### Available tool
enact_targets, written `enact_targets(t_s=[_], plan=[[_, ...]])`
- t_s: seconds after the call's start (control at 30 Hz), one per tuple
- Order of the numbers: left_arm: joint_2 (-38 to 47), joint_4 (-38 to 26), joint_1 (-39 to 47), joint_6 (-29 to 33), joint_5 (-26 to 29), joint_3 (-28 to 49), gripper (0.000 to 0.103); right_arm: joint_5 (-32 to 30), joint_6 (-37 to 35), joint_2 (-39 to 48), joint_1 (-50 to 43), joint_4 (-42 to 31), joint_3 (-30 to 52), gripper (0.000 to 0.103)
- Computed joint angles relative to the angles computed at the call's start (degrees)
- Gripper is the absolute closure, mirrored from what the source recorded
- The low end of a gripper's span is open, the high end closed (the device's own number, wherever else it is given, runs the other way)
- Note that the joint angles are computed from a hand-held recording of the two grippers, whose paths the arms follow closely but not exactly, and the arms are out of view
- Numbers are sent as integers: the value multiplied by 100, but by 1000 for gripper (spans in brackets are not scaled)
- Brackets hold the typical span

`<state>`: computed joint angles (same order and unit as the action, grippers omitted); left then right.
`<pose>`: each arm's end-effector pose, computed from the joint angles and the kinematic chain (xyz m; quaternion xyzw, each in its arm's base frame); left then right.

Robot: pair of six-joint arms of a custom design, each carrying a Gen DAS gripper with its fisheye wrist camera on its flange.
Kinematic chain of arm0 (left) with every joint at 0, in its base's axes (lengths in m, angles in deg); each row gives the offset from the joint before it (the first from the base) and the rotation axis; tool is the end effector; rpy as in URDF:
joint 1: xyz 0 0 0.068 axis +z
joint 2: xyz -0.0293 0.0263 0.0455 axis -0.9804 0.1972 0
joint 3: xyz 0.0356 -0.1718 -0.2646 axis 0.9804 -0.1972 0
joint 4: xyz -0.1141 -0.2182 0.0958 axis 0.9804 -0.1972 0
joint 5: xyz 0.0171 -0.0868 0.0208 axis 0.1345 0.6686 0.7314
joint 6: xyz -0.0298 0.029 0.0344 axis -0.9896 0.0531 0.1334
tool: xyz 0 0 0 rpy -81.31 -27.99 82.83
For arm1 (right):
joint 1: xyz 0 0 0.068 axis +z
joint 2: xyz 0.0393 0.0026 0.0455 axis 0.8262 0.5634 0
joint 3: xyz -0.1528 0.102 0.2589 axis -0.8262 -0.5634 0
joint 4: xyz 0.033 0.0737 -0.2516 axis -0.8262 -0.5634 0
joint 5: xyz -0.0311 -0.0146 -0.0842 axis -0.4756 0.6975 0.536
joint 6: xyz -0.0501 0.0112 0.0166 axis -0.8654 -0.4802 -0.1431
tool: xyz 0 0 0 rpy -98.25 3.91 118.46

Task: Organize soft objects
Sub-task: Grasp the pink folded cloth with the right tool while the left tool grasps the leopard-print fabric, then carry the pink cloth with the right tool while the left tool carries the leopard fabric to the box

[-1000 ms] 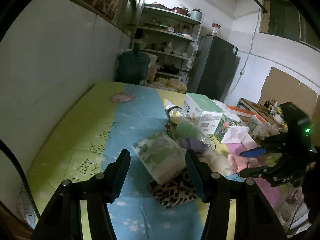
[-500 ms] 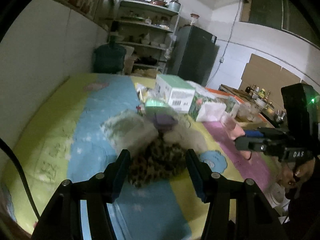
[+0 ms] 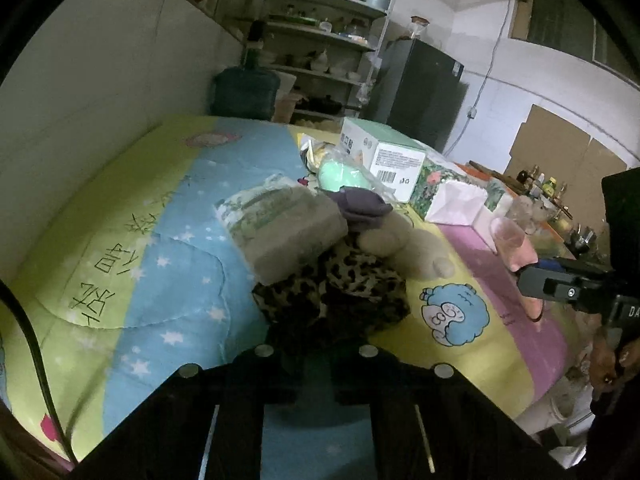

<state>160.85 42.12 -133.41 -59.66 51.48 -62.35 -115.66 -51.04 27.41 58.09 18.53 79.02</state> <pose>0.1681 -0.2097 0.1112 0.0212 0.8993 -0.1336 0.4159 0.2208 0.0299 0.1509 -0.2280 0.8776 0.2543 0.3363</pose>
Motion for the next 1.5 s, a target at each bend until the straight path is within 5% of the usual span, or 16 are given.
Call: enact_targets(t_s=[0.87, 1.5], plan=[[-1494, -580, -773, 637, -1045, 201, 100, -572, 212, -983, -391, -84, -221, 52], [-878, -982, -614, 1207, -697, 1495, 100, -736, 189, -1831, -1402, -309, -279, 52]])
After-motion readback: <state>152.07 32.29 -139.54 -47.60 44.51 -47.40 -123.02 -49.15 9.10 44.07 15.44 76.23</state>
